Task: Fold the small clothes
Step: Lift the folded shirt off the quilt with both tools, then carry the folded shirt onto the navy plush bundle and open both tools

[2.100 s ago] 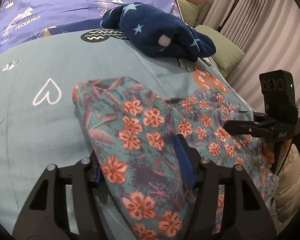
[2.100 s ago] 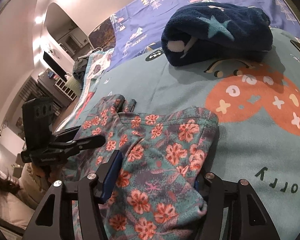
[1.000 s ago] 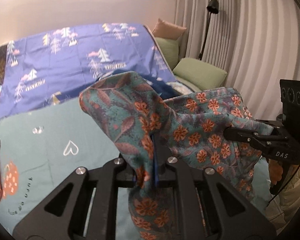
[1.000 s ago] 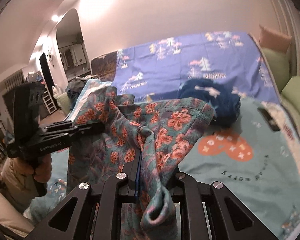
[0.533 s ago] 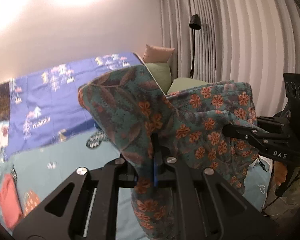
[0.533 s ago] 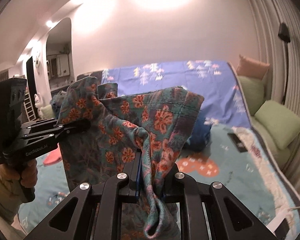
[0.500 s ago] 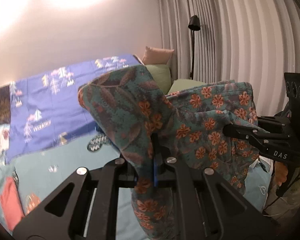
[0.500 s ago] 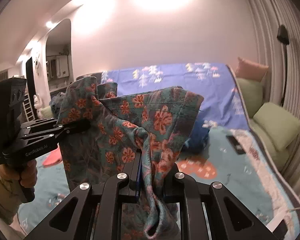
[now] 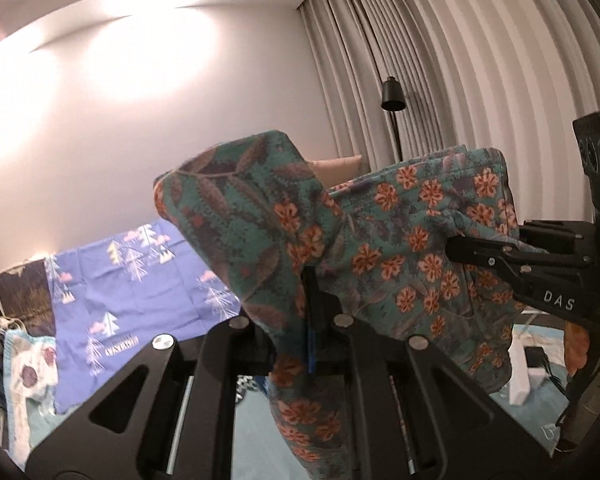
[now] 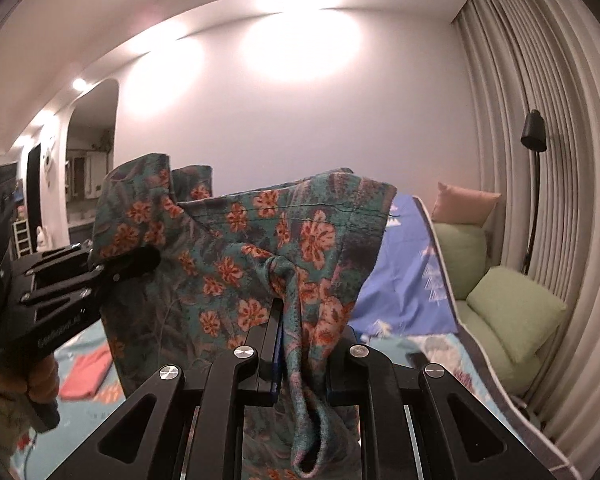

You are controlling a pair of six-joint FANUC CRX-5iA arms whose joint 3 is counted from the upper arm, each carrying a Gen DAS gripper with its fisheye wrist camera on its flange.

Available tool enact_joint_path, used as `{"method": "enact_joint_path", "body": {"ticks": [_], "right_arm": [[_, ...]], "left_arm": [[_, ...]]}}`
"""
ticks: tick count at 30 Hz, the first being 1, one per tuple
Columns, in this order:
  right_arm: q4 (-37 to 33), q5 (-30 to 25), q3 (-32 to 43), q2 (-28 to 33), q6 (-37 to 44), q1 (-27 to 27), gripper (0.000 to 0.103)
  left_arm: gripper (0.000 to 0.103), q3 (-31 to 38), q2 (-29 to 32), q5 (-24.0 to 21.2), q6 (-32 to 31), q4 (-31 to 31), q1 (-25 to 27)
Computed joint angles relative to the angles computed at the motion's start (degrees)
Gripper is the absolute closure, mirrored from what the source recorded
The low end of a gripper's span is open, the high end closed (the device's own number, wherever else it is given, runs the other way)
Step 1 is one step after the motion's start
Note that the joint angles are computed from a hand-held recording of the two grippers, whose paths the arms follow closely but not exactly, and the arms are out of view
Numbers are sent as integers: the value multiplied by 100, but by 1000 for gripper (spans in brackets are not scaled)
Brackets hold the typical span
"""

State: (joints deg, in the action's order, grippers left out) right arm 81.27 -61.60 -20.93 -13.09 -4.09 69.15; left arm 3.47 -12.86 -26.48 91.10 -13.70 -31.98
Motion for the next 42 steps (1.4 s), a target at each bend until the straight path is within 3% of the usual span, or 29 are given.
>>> {"method": "enact_joint_path", "body": {"ticks": [3,10,23,29,35,39,42], "right_arm": [[-61,171,288,133,177,-255,89],[-137,432,908,565,380,-772,89],[-662,1640,1367,1356,422,-1911,89],[-1136,2230,1669,1930,634,-2487,89],[-1684,2574,2270,2823,1191,-2954,89],[-2024,2770,2811,3461,1517,-3200,89],[-2984,2478,3727,4183,2427,-3279,87]], "left_arm": [[90,510,324,-182,49,-83,32],[90,1545,995,-739,724,-1167,-233],[90,2272,2123,-800,377,-848,172],[90,2734,2947,-791,175,-460,421],[90,3510,3946,-962,476,-530,566],[88,4365,4677,-1425,1017,-974,536],[83,5184,5376,-2110,1402,-1687,409]]}}
